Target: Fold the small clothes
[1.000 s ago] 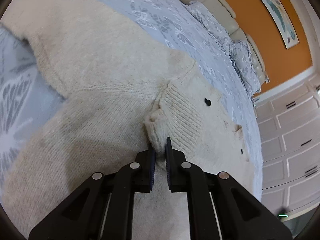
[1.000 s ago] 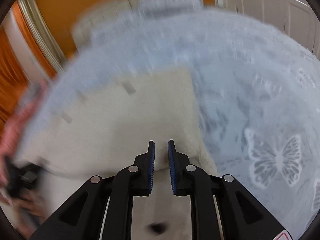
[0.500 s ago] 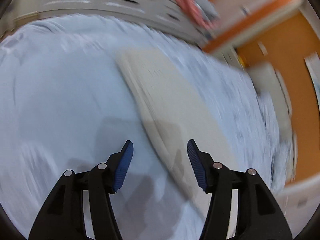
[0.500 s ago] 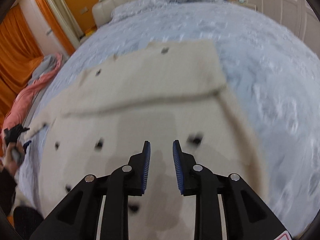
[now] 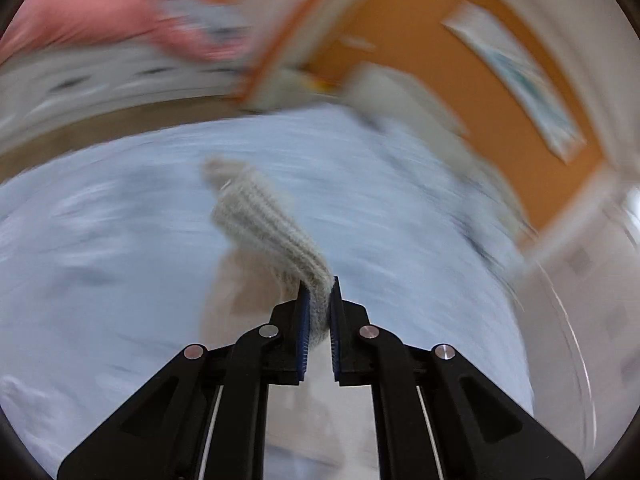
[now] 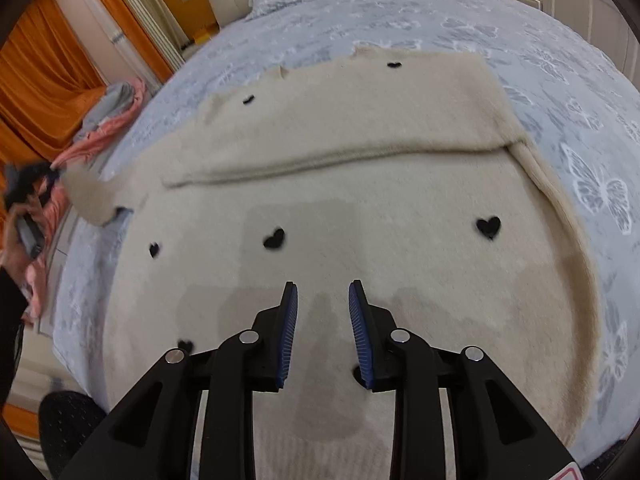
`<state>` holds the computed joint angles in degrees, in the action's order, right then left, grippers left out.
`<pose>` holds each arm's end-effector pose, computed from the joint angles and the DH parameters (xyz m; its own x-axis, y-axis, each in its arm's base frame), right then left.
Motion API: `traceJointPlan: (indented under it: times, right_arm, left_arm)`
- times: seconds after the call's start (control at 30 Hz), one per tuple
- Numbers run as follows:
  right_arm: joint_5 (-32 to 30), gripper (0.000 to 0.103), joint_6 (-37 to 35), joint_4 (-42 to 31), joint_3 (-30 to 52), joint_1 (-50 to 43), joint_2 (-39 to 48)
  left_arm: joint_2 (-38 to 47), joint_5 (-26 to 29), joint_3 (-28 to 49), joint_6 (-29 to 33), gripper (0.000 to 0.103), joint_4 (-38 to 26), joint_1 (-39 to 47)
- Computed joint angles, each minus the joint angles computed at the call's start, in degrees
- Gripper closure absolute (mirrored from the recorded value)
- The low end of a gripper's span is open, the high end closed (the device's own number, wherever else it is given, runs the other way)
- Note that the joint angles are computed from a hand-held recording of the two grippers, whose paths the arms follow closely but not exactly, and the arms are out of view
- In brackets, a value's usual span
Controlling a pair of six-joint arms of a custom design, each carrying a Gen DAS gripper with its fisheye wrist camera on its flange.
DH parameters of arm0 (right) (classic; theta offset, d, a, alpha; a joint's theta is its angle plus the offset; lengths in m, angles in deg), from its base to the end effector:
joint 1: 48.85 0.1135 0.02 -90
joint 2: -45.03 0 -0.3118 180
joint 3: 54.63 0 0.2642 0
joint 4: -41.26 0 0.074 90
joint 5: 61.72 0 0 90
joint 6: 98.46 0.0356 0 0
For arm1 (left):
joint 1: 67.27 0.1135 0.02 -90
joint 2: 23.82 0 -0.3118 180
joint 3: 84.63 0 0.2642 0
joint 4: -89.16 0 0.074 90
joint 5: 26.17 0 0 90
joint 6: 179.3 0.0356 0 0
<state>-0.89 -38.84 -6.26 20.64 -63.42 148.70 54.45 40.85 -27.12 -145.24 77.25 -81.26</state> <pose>0.3447 -0.0717 0.1889 -0.8629 -0.2320 -0.4490 -0.3843 0.8782 0.2848 0.2882 -0.0575 0.2675 -0.2135 -0.7328 -0.6460 -0.4879 0.6529 -0.5794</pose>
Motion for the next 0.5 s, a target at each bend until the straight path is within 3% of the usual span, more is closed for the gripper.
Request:
traceJointPlan:
  times: [0.1, 0.2, 0.27, 0.37, 0.43, 0.5]
  right_arm:
    - [-1.76, 0.075, 1.27, 0.12, 0.33, -0.62, -0.08]
    - [-3.36, 0.074, 2.4, 0.35, 1.27, -2.42, 0.09]
    - [-3.77, 0.072, 2.54, -0.41, 3.1, -4.0, 1.56]
    - [-3.29, 0.069, 2.38, -2.13, 7.24, -6.04, 4.74]
    - [-3.45, 0.066, 1.83, -3.74, 10.27, -6.33, 6.53]
    - [-5.77, 0.051, 2.38, -6.72, 15.4, -5.98, 9.38]
  left_arm:
    - [13.73, 0.46, 15.43, 2.61, 0.095, 0.97, -12.21]
    - [28.45, 5.84, 28.44, -0.99, 0.087, -0.27, -18.43]
    - [37.79, 8.8, 34.37, -7.18, 0.061, -1.66, -22.26]
    - [43.25, 9.39, 34.01, -16.09, 0.06, 0.39, -26.08]
    - [42.71, 8.84, 27.88, -23.98, 0.059, 5.24, -27.13]
    - [39.33, 5.33, 20.35, -29.91, 0.051, 8.88, -26.94]
